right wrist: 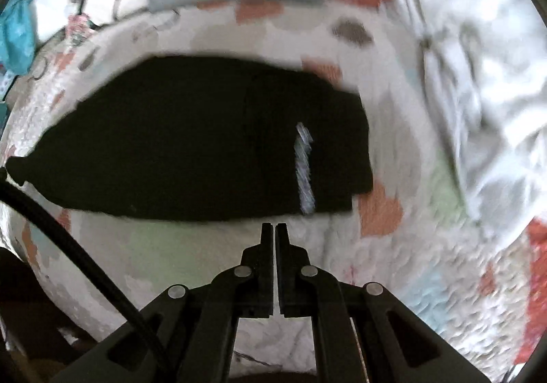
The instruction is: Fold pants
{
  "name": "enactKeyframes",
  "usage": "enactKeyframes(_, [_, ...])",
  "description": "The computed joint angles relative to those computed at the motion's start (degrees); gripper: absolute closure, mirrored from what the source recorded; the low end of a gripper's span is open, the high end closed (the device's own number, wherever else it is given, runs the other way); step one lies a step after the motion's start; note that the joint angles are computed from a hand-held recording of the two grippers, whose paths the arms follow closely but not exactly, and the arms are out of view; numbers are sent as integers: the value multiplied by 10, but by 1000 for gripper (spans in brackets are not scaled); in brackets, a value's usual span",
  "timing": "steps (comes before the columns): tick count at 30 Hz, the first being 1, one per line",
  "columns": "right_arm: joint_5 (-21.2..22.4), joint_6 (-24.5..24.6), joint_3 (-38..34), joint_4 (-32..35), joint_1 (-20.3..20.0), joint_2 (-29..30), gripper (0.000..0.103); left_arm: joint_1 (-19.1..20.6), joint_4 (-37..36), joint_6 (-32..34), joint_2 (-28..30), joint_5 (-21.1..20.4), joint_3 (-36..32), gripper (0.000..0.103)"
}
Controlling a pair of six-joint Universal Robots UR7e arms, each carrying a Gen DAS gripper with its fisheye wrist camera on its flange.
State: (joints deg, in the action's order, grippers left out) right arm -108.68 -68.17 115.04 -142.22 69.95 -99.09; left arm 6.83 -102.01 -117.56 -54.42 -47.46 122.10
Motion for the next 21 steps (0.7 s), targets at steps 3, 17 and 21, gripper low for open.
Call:
enactKeyframes(3, [27, 6, 19, 28, 36, -21, 87, -13, 7, -106, -41, 6, 35, 61])
enactKeyframes(17, [-32, 176, 118, 177, 294, 157, 73, -23, -375, -128, 6, 12, 166, 61])
enactKeyframes(21, [-82, 206, 148, 98, 340, 224, 68, -36, -420, -147, 2, 17, 198, 61])
